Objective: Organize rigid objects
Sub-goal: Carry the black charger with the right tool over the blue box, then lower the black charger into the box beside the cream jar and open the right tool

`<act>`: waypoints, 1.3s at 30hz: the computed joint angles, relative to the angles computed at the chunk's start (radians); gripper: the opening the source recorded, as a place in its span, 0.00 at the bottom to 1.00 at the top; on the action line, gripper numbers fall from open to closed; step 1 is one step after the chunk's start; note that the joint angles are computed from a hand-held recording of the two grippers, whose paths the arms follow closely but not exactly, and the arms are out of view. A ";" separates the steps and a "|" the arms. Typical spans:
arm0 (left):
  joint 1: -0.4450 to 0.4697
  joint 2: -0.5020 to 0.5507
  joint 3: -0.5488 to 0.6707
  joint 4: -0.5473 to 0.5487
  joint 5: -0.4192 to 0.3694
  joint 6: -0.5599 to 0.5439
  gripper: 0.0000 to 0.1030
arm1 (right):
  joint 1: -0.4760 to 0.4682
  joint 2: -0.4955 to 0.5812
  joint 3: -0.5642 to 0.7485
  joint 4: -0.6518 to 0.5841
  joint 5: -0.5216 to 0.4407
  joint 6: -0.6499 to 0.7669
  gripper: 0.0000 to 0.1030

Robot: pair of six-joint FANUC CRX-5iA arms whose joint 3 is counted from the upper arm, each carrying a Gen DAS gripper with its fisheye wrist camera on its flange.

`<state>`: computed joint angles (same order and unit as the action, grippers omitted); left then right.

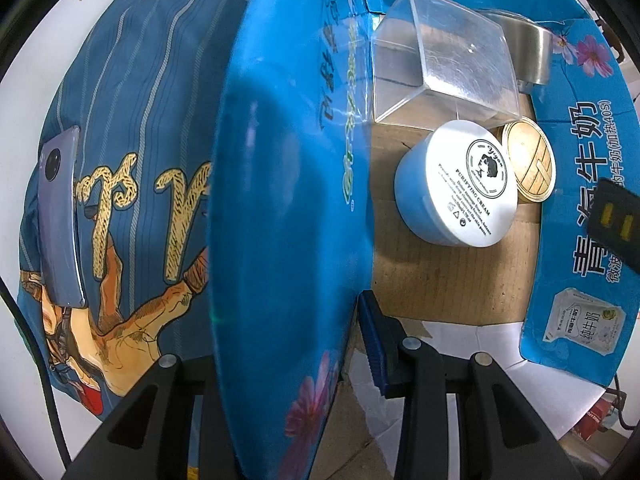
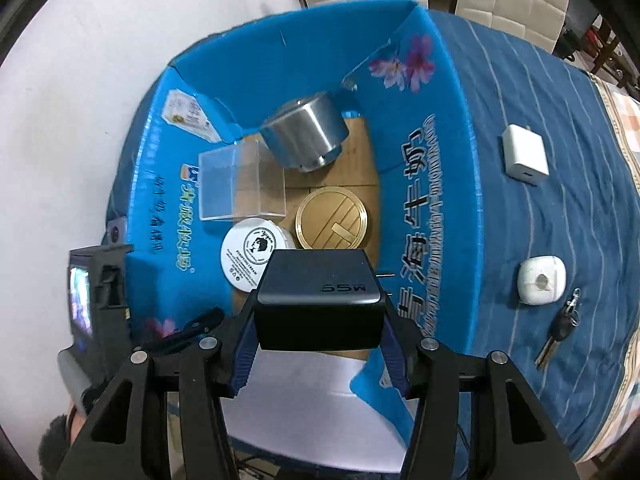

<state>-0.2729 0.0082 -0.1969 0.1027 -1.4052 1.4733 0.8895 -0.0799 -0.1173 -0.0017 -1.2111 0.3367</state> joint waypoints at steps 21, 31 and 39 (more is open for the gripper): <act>0.003 0.019 0.002 0.010 0.009 -0.014 0.33 | 0.089 0.068 -0.130 0.122 0.149 -0.124 0.55; 0.000 0.026 0.012 0.003 0.001 -0.022 0.33 | 0.022 0.134 -0.048 -0.109 0.105 0.022 0.57; -0.001 0.035 0.021 0.005 -0.005 -0.017 0.33 | 0.006 0.093 -0.004 -0.131 0.043 0.052 0.73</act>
